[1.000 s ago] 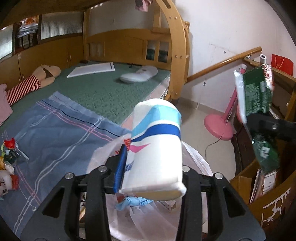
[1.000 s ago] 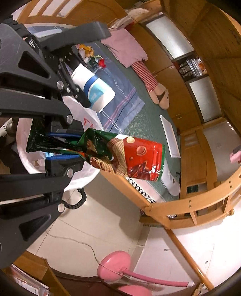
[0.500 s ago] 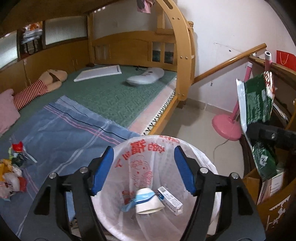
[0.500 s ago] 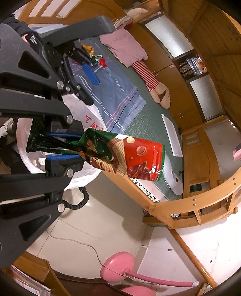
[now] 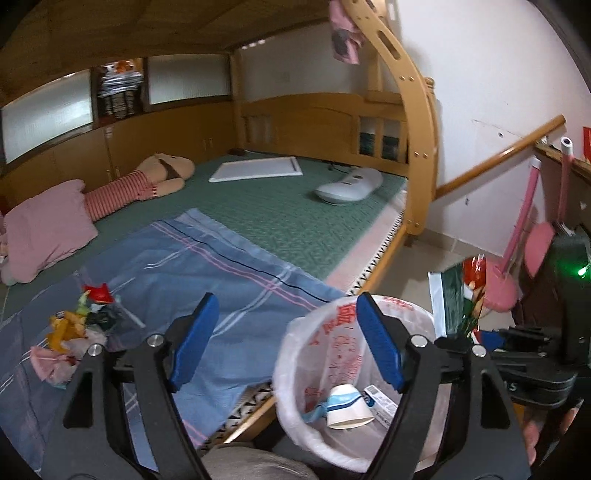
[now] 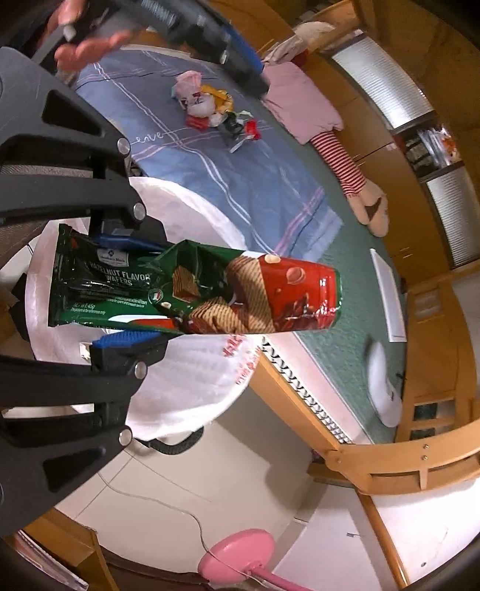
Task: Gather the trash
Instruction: 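Drop the paper cup and snack bag into the white bin, opening both grippers, then grasp the white plastic bag with the right gripper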
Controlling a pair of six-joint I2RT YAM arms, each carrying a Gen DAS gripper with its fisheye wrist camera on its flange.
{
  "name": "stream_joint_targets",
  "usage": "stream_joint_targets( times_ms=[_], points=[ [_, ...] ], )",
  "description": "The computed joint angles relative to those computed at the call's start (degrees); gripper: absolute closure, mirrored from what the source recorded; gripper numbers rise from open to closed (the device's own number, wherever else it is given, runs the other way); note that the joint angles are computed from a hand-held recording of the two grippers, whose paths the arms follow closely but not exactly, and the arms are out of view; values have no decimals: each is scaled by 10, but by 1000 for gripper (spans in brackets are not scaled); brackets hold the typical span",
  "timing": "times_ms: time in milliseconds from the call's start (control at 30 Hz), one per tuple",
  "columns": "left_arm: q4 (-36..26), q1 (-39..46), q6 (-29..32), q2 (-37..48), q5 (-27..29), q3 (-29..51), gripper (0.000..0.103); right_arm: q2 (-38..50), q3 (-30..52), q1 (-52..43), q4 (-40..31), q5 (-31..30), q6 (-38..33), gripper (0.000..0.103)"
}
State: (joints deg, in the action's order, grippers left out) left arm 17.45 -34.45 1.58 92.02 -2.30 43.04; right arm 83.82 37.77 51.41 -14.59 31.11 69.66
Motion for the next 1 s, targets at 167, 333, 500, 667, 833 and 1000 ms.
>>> stream_joint_targets(
  times_ms=[167, 333, 500, 667, 833, 1000],
  points=[
    [3, 37, -3, -34, 18, -22, 19, -3, 6, 5, -13, 6, 4, 53],
    [3, 63, -3, -41, 27, -28, 18, 7, 21, 3, -32, 14, 15, 46],
    [8, 102, 3, -65, 42, -49, 18, 21, 49, -1, -39, 13, -12, 46],
    [3, 181, 15, -105, 66, -89, 17, 62, 104, -12, -11, 0, -65, 44],
    [3, 304, 54, -141, 82, -140, 15, 184, 240, -34, 36, -55, -166, 43],
    [-8, 439, 80, -129, 127, -138, 15, 353, 455, -45, 23, -133, -242, 43]
  ],
)
